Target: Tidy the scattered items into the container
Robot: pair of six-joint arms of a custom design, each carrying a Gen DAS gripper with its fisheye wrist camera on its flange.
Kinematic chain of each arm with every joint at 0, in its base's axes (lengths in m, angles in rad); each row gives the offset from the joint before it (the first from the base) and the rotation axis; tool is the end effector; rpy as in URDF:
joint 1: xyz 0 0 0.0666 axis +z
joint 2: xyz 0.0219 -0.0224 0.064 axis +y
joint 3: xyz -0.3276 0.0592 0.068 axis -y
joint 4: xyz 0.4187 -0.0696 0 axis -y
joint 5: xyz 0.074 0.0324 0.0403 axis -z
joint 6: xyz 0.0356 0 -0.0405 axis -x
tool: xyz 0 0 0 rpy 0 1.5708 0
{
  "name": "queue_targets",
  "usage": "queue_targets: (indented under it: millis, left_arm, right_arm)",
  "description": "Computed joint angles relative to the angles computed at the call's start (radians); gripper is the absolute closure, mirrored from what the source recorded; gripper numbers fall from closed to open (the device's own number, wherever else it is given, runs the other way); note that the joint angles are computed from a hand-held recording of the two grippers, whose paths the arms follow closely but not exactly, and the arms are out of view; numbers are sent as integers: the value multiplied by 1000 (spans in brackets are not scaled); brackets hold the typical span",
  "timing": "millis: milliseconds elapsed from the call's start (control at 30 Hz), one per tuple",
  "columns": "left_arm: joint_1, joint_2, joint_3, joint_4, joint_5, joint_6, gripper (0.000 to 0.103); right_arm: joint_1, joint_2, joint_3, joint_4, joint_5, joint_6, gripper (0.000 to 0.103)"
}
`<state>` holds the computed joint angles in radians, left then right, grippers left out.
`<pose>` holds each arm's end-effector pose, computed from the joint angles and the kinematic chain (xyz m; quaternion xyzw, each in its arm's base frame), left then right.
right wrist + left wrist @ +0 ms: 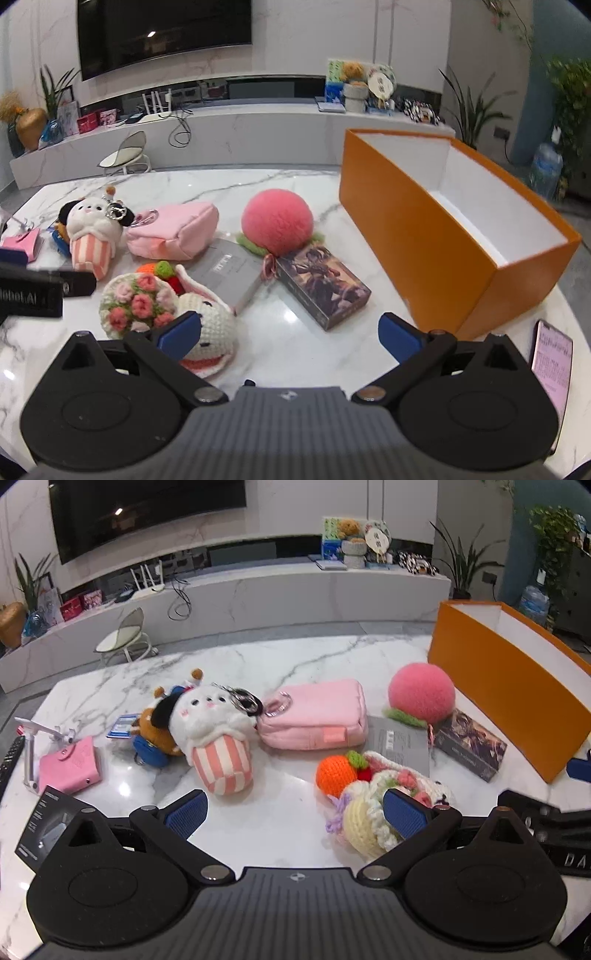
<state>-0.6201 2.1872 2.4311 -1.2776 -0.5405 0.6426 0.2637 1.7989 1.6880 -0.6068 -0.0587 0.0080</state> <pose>0.6016 -0.4075 0.3698 -0.0813 0.9283 0.0569 0.3583 0.6375 0.1739 0.3158 -0.1353 0.9000 0.0792 0.4068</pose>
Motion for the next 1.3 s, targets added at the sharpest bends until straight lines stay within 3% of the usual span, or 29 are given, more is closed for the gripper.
queue_targets:
  millis: [167,233,300,1300]
  left_arm:
    - [-6,-44,-70,55,-14,-19,0]
    - [-9,2,2,3,-5,-17,0]
    - [-8,-11,-24,30,3,-18,0]
    - [-5,-26,-34,31,19,-9,0]
  right_arm:
    - [3,-6,-15,30,11,19,0]
    - [4,-8,-22,43,16,27,0]
    - [5,-10,-28,55,20,35,0]
    - [-1,-2,-4,30,26,9,0]
